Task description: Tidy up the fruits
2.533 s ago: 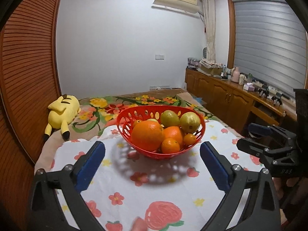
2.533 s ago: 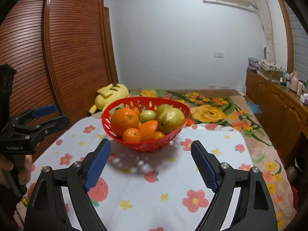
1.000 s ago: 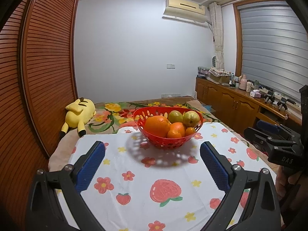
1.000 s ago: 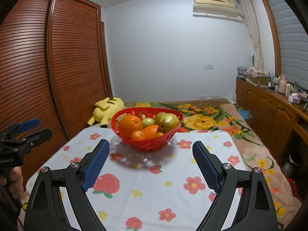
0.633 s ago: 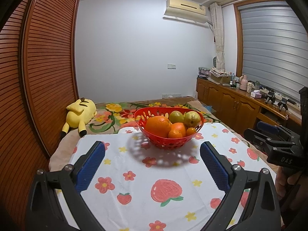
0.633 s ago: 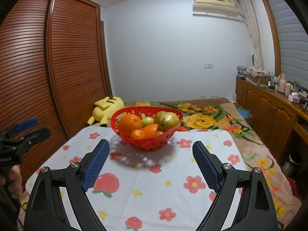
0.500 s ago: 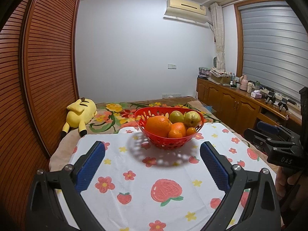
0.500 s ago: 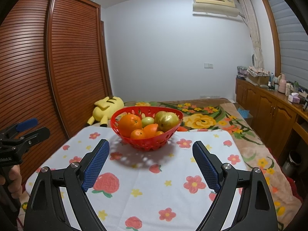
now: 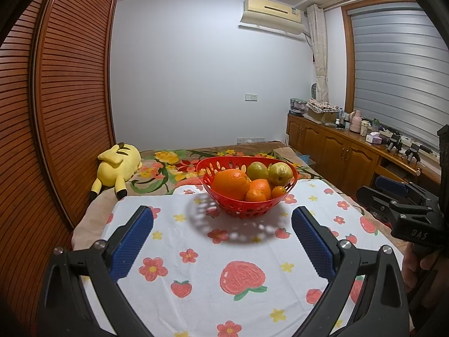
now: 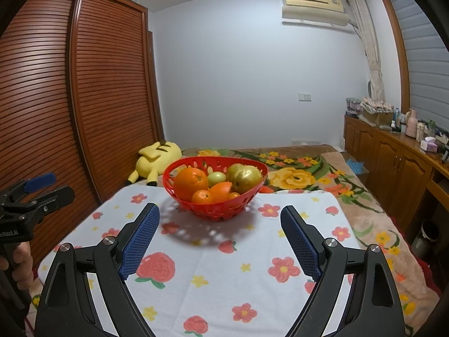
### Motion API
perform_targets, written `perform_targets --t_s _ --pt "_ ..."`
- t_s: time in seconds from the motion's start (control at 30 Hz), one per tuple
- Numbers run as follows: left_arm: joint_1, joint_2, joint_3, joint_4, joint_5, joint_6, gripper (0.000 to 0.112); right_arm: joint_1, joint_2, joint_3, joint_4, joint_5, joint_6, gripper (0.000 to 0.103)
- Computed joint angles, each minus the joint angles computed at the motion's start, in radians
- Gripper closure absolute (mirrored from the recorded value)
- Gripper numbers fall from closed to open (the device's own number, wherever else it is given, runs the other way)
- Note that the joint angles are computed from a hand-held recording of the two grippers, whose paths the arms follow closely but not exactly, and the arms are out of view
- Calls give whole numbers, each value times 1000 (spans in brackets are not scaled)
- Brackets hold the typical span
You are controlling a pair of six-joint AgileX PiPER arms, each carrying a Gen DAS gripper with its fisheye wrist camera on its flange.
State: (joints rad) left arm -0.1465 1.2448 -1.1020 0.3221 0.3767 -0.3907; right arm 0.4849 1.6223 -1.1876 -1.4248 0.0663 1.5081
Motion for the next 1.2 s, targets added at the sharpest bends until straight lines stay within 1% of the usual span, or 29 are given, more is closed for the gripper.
perform_targets --t_s 0.2,0.27,0.33,0.57,0.7,0.73,1.2 --pt "1 0 1 -3 -1 4 12 2 -2 -3 62 0 -63 13" --pt "-1 0 0 2 1 -1 12 4 -4 -4 61 2 -64 13" --pt "-1 -1 1 2 -2 -2 12 3 -4 -5 102 1 -104 13" --pt "0 -5 3 -12 -2 14 12 4 -4 -4 77 3 -78 13" --pt "-2 -5 3 -7 -2 8 12 5 -4 -3 77 4 -79 13" --pt "-2 -4 2 -7 -1 7 12 5 -3 -8 117 4 -119 13" --pt "-5 -10 5 1 -1 0 12 5 -3 -6 91 3 -93 13"
